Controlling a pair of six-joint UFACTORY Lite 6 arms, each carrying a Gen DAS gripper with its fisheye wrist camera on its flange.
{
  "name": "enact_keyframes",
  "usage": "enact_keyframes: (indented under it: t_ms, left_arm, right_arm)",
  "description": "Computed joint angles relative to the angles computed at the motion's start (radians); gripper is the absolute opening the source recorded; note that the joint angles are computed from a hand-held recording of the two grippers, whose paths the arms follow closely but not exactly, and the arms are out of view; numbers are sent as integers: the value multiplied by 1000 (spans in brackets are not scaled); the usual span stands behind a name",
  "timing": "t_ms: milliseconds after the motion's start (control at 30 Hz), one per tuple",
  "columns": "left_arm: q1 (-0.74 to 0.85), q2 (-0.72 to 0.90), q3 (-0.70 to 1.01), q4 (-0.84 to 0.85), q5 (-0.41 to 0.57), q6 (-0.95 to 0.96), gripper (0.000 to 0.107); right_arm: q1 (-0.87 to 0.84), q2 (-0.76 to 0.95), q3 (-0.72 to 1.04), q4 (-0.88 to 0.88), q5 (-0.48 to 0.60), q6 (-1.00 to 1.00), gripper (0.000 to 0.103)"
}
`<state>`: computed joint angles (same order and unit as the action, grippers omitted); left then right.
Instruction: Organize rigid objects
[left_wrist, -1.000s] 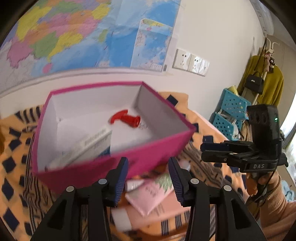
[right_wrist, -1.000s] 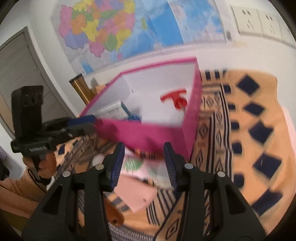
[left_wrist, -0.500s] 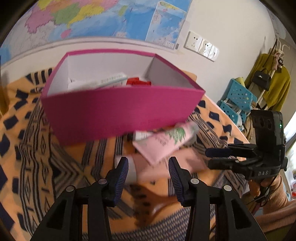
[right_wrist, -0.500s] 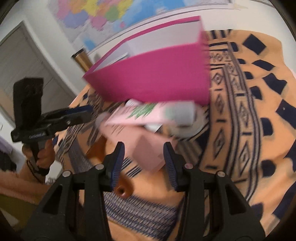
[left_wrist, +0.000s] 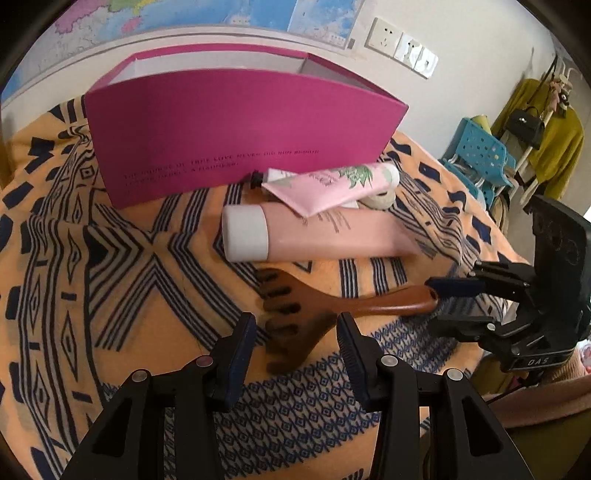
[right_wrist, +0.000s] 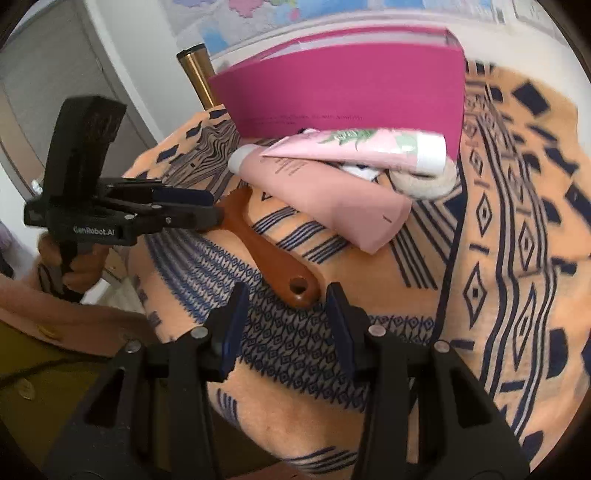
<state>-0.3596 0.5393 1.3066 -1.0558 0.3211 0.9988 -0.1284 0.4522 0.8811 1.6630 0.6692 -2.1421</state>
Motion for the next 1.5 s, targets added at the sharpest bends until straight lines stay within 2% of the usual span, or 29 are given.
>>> enact_keyframes:
  t_ms: [67, 167, 200, 333, 467, 567, 633, 700, 733, 800, 900, 1000, 1100, 1233, 1333, 1400, 1467, 1500]
  left_arm:
    - [-5, -4, -9, -8, -13, 17, 47]
    - [-9, -8, -16, -10, -16, 36, 52]
    - [-14, -6, -15, -7, -18, 41, 53]
    - [-24, -7, -20, -1, -31, 48, 56]
    - [-28, 0, -9, 12, -36, 36, 56]
    - [-39, 15, 14, 80, -54, -50, 55]
    - [-54, 36, 46, 187, -73, -185, 49]
    - [-54, 52, 70, 214, -67, -245, 45]
    - [-50, 59, 78, 190, -62, -244, 40]
    - [-34, 70, 90, 115, -36, -202, 37]
    - [-14, 75, 90, 31, -10, -140, 36]
    - [-20, 64, 75, 42, -22, -143, 36]
    - [-32, 56, 67, 76, -33, -143, 38]
    - [-33, 65, 80, 63, -13, -114, 46]
    - [-49, 69, 90, 122, -22, -162, 50]
    - [-56, 66, 85, 137, -32, -174, 54]
    - [-59, 63, 79, 121, -31, -156, 54]
    - [-55, 60, 73, 89, -22, -123, 56]
  right_arm:
    - [24, -6, -9, 62, -23, -64, 45]
    - [43, -15, -25, 138, -63, -147, 32]
    - [36, -6, -13, 114, -53, -123, 32]
    - [6, 6, -1, 69, 7, -69, 31]
    - [-50, 6, 20, 29, 115, -4, 27]
    - [-77, 14, 50, 13, 188, 39, 25]
    - [-80, 26, 76, 11, 219, 69, 25]
    - [-65, 54, 114, 13, 234, 101, 25]
    - [-61, 62, 119, 14, 242, 110, 25]
    - [-46, 104, 157, 6, 257, 152, 25]
    - [-28, 152, 193, -12, 243, 203, 28]
    - [-55, 150, 178, -18, 241, 209, 32]
    - [-81, 93, 111, 12, 156, 155, 39]
    - [-79, 62, 70, 35, 39, 126, 41]
    - [-75, 96, 95, 24, 79, 141, 41]
    - [-46, 101, 93, 54, 82, 126, 49]
    - [-33, 102, 93, 78, 95, 116, 48]
    - [-47, 119, 107, 51, 153, 151, 43]
